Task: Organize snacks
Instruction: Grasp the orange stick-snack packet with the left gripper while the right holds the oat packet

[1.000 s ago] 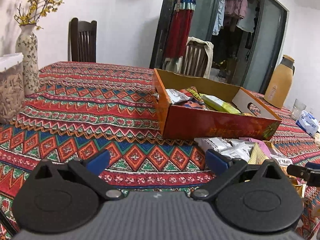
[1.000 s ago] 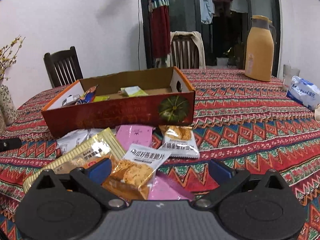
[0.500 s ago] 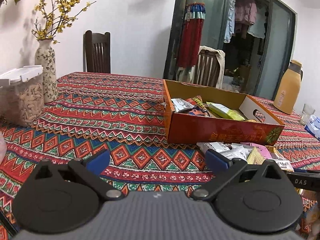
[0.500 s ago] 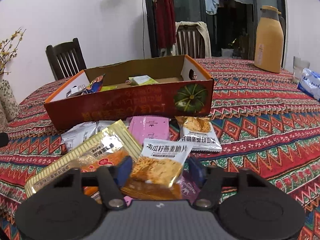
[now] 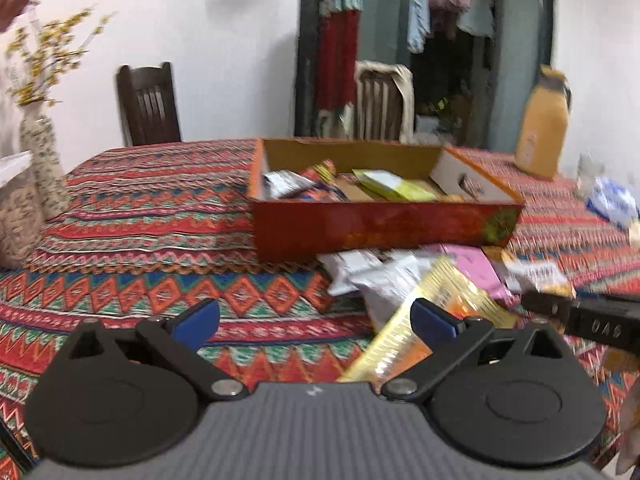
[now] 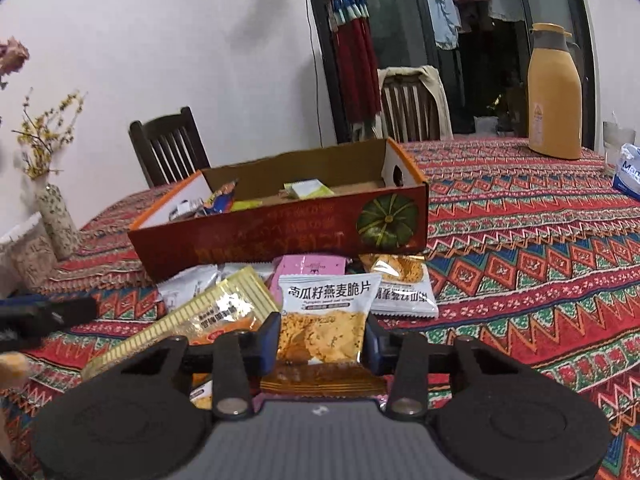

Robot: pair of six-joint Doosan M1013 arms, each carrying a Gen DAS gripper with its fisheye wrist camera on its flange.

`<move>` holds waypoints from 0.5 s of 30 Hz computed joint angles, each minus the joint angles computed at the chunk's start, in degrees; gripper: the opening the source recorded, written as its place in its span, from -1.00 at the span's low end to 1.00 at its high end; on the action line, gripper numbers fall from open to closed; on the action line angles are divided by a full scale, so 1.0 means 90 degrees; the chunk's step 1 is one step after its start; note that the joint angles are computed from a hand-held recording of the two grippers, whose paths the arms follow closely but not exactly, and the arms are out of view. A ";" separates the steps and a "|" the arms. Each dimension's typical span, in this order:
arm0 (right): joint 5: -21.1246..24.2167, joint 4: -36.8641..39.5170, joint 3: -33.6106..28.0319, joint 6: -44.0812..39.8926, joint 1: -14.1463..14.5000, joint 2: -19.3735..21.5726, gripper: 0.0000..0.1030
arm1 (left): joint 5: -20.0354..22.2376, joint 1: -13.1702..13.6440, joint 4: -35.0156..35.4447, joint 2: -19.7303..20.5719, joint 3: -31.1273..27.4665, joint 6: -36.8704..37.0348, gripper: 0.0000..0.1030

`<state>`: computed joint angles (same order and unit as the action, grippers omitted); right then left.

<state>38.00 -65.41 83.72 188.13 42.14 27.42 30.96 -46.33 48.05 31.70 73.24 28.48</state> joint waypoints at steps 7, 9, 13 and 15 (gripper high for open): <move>-0.0427 -0.0426 0.0405 0.0538 -0.0081 -0.0197 -0.21 | 0.0325 -0.0074 -0.1125 0.0310 -0.0511 0.1487 1.00; -0.0567 -0.0469 0.0512 0.0637 -0.0117 -0.0248 -0.20 | 0.0363 -0.0070 -0.1524 0.0385 -0.0639 0.1949 1.00; -0.0729 -0.0669 0.0700 0.0925 -0.0175 -0.0334 -0.20 | 0.0440 -0.0101 -0.1861 0.0490 -0.0804 0.2503 1.00; -0.0736 -0.0770 0.0770 0.1028 -0.0188 -0.0358 -0.20 | 0.0509 -0.0092 -0.2206 0.0542 -0.0883 0.2771 1.00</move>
